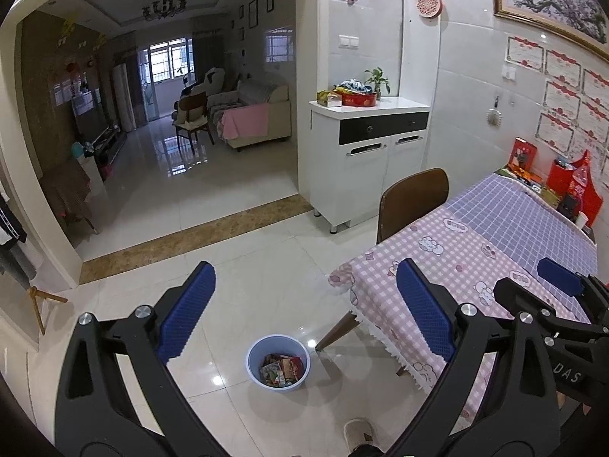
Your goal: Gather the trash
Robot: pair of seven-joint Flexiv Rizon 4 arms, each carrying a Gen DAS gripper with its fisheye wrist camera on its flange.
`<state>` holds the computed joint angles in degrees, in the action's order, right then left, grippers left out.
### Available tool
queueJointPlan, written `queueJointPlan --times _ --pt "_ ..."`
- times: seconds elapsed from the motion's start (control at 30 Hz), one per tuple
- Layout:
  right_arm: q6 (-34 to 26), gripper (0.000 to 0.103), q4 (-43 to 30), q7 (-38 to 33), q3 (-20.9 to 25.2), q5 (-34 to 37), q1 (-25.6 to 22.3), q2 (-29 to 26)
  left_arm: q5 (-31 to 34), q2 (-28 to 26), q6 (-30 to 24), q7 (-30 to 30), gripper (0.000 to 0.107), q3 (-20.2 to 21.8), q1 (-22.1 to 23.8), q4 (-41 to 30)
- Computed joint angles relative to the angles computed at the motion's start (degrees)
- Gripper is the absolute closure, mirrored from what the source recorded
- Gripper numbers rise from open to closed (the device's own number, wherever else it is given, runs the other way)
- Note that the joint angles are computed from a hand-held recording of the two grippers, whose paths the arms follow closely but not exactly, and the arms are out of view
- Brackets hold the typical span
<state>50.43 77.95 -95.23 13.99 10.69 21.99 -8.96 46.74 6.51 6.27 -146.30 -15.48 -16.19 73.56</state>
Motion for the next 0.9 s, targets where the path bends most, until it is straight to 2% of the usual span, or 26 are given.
queueJointPlan --times 0.2,0.5,0.9 --pt "-3.4 0.021 -8.9 -2.8 0.0 1.4 -0.1 -6.7 0.9 -4.3 -1.2 0.5 0.013 1.2 0.4 -4.3" --pt "-10.2 0.021 -24.1 -5.6 0.4 2.1 -0.6 -17.1 2.3 -11.7 -3.6 1.6 0.013 6.0 -3.3 -12.8" --pt "-16.8 0.021 -37.3 -6.0 -0.3 2.4 -0.4 -25.4 0.9 -19.1 -4.1 4.2 0.013 13.4 -8.3 -21.3"
